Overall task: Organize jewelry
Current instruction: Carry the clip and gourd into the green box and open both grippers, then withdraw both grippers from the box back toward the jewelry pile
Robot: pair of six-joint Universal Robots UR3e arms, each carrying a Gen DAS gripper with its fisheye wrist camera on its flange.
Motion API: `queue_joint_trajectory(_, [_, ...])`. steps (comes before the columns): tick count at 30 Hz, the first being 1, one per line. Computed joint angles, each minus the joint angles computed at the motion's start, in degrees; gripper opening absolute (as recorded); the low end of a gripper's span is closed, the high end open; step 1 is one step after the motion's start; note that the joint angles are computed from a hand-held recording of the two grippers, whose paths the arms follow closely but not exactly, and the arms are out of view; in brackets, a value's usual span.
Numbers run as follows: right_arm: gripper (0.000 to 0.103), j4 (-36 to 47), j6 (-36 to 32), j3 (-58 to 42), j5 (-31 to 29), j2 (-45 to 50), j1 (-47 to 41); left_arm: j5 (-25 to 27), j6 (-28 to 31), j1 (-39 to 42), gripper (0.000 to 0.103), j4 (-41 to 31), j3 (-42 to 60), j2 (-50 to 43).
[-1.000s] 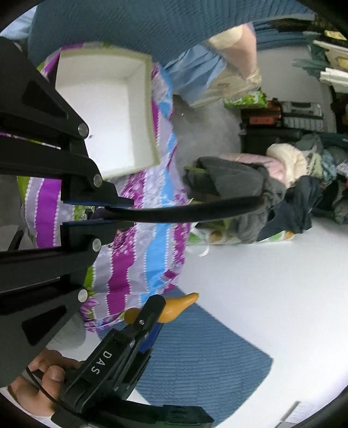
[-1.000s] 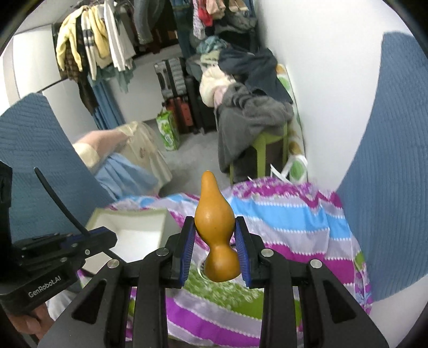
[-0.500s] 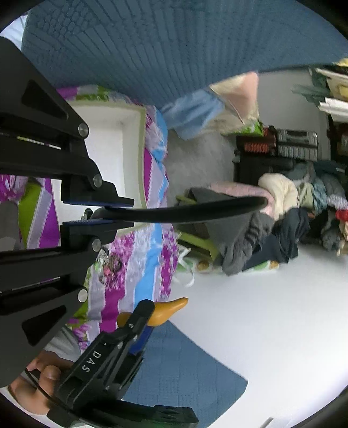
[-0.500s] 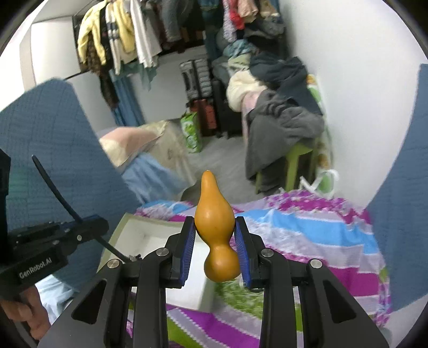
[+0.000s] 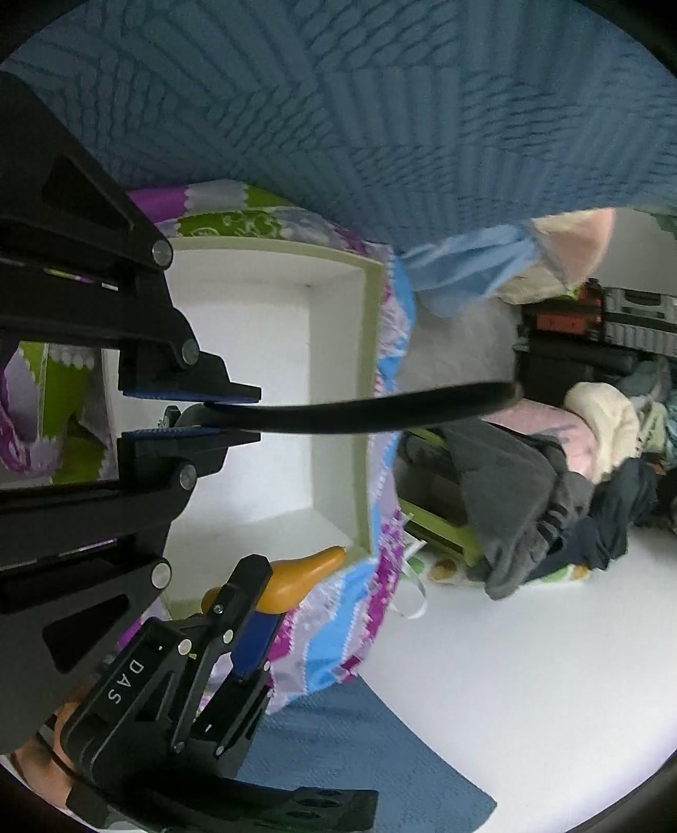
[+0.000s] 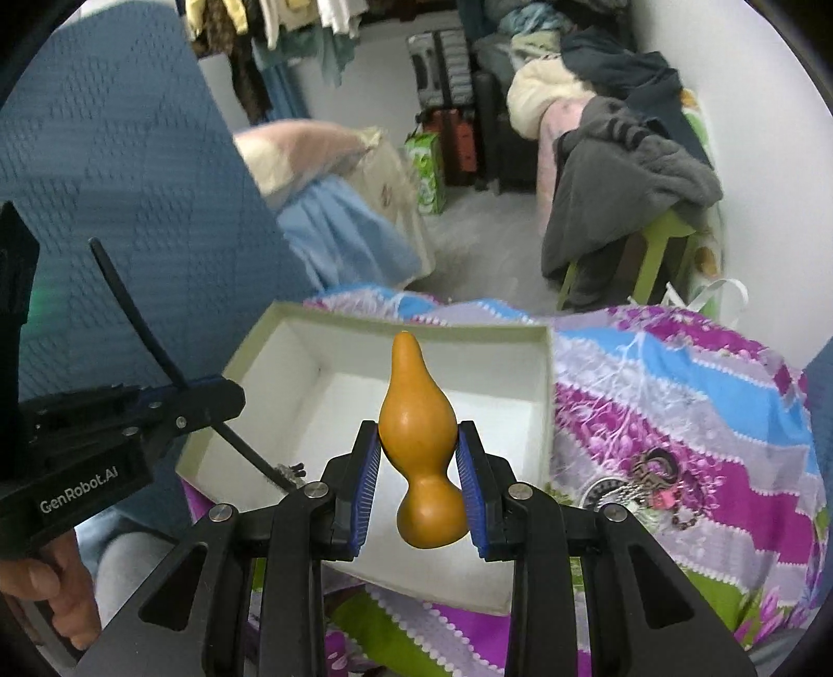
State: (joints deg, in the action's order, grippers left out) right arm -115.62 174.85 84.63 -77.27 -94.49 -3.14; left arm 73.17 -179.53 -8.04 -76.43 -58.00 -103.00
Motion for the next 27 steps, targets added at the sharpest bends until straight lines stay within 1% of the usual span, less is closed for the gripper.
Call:
queue_joint_trajectory(8, [0.028, -1.8, -0.1, 3.0, -2.5, 1.8, 1.5, -0.8, 1.6, 1.2, 0.008, 2.7, -7.6, 1.9])
queue_joint_trajectory(11, [0.028, -0.7, -0.3, 3.2, -2.4, 1.4, 0.9, -1.0, 1.7, 1.6, 0.008, 2.5, -8.6, 2.5])
queue_joint_trajectory(12, [0.031, -0.5, -0.4, 3.3, -2.3, 1.2, 0.8, -1.1, 1.5, 1.6, 0.008, 2.6, -9.0, 2.8])
queue_joint_trajectory(13, [0.037, -0.1, -0.5, 3.4, -1.9, 0.8, 0.5, -1.5, 1.3, 1.8, 0.008, 2.7, -9.3, 3.1])
queue_joint_trajectory(16, [0.040, 1.2, -1.0, 2.8, -1.2, -0.4, -0.4, -4.2, 0.2, 3.1, 0.012, 1.5, -9.5, 3.9])
queue_joint_trajectory(17, [0.042, 2.0, -0.9, 2.2, -1.3, -0.5, -0.4, -5.0, -0.2, 3.6, 0.021, 0.9, -9.4, 4.3])
queue_joint_trajectory(18, [0.043, 3.3, -1.0, 1.3, -1.0, -0.9, -0.8, -5.5, -0.9, 4.1, 0.034, 0.4, -9.2, 4.8])
queue_joint_trajectory(19, [0.044, 4.4, -1.3, 0.4, -0.3, -1.4, -1.3, -5.8, -1.4, 4.4, 0.042, 0.4, -9.2, 5.5])
queue_joint_trajectory(20, [0.045, 5.1, -1.7, -0.3, 0.2, -1.8, -1.7, -5.7, -2.1, 4.6, 0.052, 0.5, -9.2, 6.2])
queue_joint_trajectory(22, [0.051, 6.7, -2.5, -2.1, 0.7, -2.6, -2.3, -5.8, -2.5, 4.9, 0.053, -0.1, -8.1, 7.4])
queue_joint_trajectory(23, [0.052, 8.0, -2.9, -3.6, 1.4, -3.1, -2.9, -5.9, -2.6, 5.0, 0.053, -1.1, -6.9, 7.8])
queue_joint_trajectory(26, [0.054, 10.8, -3.9, -7.4, 2.4, -3.7, -3.9, -4.9, -3.6, 4.3, 0.064, -3.1, -2.9, 8.1])
queue_joint_trajectory(27, [0.055, 11.4, -4.1, -8.4, 2.7, -4.0, -4.2, -4.5, -3.8, 4.2, 0.066, -3.1, -2.0, 8.7])
